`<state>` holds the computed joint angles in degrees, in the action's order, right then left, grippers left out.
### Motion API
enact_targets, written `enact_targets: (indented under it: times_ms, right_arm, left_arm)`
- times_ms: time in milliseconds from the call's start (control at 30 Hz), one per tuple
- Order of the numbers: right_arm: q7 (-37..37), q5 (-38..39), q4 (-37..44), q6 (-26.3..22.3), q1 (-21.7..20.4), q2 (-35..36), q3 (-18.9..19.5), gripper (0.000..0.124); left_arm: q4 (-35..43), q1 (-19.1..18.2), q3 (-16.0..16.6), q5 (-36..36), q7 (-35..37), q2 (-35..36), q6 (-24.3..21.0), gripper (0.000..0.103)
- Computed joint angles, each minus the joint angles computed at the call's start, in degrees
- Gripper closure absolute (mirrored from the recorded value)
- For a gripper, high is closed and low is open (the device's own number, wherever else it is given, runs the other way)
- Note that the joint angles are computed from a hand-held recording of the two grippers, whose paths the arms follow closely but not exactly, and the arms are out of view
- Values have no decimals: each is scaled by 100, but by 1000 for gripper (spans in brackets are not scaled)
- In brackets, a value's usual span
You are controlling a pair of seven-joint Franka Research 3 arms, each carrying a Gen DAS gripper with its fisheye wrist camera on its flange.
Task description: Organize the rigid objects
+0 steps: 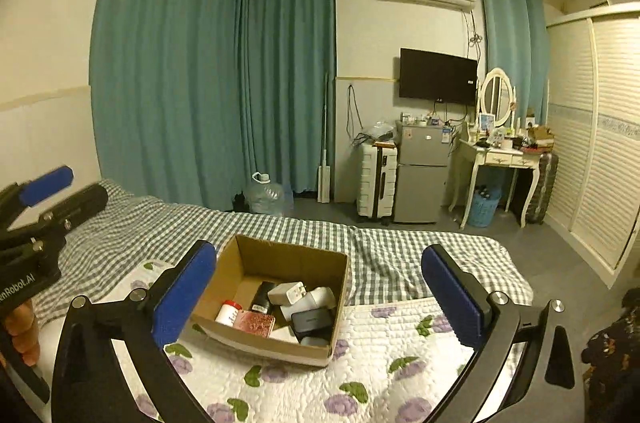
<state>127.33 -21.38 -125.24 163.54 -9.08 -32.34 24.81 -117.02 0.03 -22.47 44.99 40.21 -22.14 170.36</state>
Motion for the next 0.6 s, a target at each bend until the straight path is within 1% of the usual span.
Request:
enact_targets:
  times_ms: [67, 133, 167, 200, 233, 267, 300, 367, 400, 467, 500, 567, 600]
  right_arm:
    - [143, -38, -148, -31, -74, -160, 104, 21]
    - [318, 22, -397, 81, -68, -290, 146, 21]
    - [438, 90, -633, 334, -42, -373, 144, 21]
    - [611, 117, -874, 710, -167, -435, 249, 21]
    - [763, 119, -1086, 1024, -418, -539, 457, 21]
    - [902, 95, -1206, 1092, -768, -636, 782, 21]
    - [934, 121, -1249, 1070, -954, -668, 972, 21]
    - [1039, 230, -1301, 1070, -1313, -726, 1303, 21]
    - [1109, 287, -1333, 1098, -1475, -744, 1450, 21]
    - [1130, 384, -1388, 1222, -1658, -734, 1611, 21]
    - [1115, 422, -1395, 1232, -1747, -733, 1697, 21]
    - [1076, 488, -1408, 1190, -1844, -715, 1821, 21]
    - [1042, 518, -1380, 1169, -1872, -667, 1838, 21]
  left_arm:
    - [-172, -84, 63, -90, -12, -121, 44, 30]
    - [-345, 163, -90, 14, -331, -201, 193, 29]
    - [-452, 357, -220, 102, -575, -234, 246, 29]
    - [-556, 483, -291, 166, -750, -274, 311, 29]
    - [-685, 618, -364, 249, -916, -279, 434, 29]
    - [-812, 692, -409, 304, -1008, -305, 512, 29]
    - [-939, 776, -459, 393, -1043, -284, 616, 29]
    - [-993, 964, -660, 608, -1030, -157, 546, 29]
    - [-1026, 1077, -783, 793, -1080, -121, 507, 29]
    - [-1035, 1312, -985, 1156, -1412, -87, 538, 29]
    - [-1075, 1235, -923, 1193, -1439, -61, 523, 29]
    - [-1073, 835, -615, 1016, -1216, 120, 438, 29]
    - [-1089, 743, -545, 1010, -1225, 120, 401, 29]
